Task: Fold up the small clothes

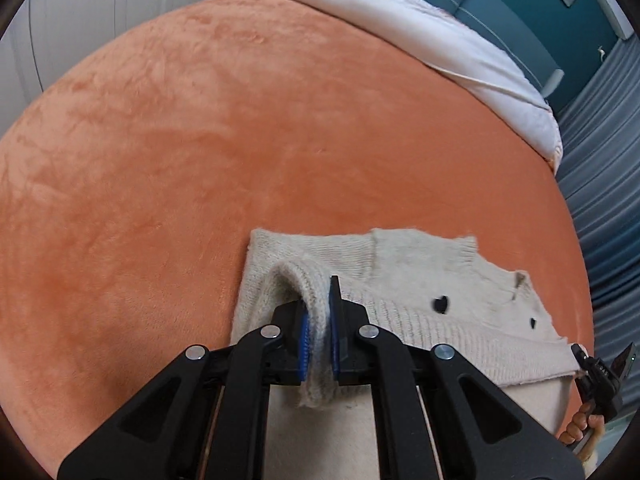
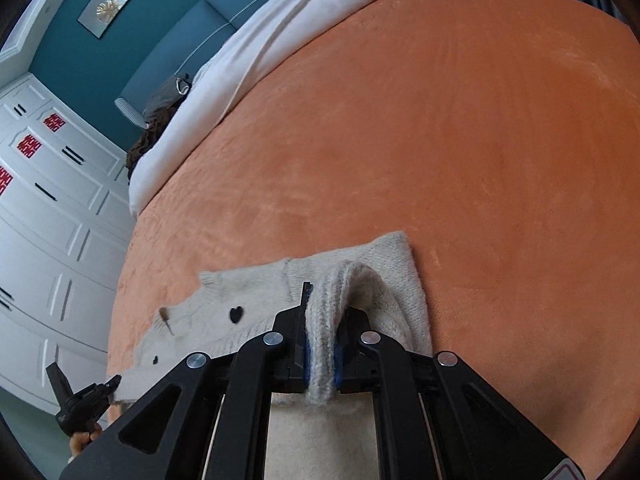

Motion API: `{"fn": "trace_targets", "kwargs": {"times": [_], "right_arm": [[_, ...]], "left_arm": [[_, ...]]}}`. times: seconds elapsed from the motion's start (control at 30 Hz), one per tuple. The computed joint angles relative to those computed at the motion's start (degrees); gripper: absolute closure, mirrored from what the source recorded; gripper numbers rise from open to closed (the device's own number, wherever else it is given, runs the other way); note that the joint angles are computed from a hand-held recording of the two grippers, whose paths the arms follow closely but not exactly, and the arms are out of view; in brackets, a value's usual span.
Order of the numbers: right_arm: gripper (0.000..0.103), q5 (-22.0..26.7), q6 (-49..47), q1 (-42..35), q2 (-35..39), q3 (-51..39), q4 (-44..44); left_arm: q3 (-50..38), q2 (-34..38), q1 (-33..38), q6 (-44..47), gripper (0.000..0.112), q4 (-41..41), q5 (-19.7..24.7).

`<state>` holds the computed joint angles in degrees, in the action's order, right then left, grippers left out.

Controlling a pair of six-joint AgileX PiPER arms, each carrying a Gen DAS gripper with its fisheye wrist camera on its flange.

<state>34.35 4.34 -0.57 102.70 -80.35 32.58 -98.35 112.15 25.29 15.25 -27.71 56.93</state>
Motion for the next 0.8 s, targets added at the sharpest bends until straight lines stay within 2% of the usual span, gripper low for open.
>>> {"fn": "trace_targets", "kwargs": {"times": [0.13, 0.27, 0.33, 0.4, 0.47, 0.57, 0.67, 0.73, 0.8], "right_arm": [[0.096, -1.0, -1.66, -0.15, 2.45, 0.46, 2.15], [0.091, -1.24, -6.72, -0.44, 1.46, 0.59, 7.91], [0.079, -3.54, -9.0, 0.39, -1.23, 2.48, 10.36], [0.074, -6.98, -9.46, 2.0, -5.72, 6.01, 10.11], [0.069, -10.06, -4.21, 5.06, -10.14, 9.0, 3.68], [0.068, -11.15, 4.57, 13.12, -13.16, 10.51, -7.01], [0.072, -8.18, 5.45, 23.06, -8.56, 6.29, -9.0], [0.077, -5.69, 4.75, 27.47, -3.53, 1.87, -9.28], [0.084, -2.41, 6.07, 29.94, 0.89, -2.55, -12.38]], "left_arm": [[0.43, 1.47, -0.74, 0.5, 0.105, -0.14, -1.92], [-0.3, 1.61, -0.24, 2.51, 0.094, -3.55, -1.16], [1.29, -0.36, 0.36, 5.1, 0.081, -6.22, -0.96], [7.02, -6.22, -0.15, 5.63, 0.05, -4.8, -5.26], [13.89, -13.37, -0.17, 10.79, 0.048, -7.15, -8.58], [21.3, -21.6, -2.24, 17.96, 0.047, -11.68, -8.44], [25.23, -24.77, -10.44, 14.75, 0.047, -6.47, -9.81], [26.8, -24.48, -16.3, 10.43, 0.047, -1.03, -12.57], [26.78, -22.19, -20.45, 4.73, 0.048, 4.9, -13.31]]}}
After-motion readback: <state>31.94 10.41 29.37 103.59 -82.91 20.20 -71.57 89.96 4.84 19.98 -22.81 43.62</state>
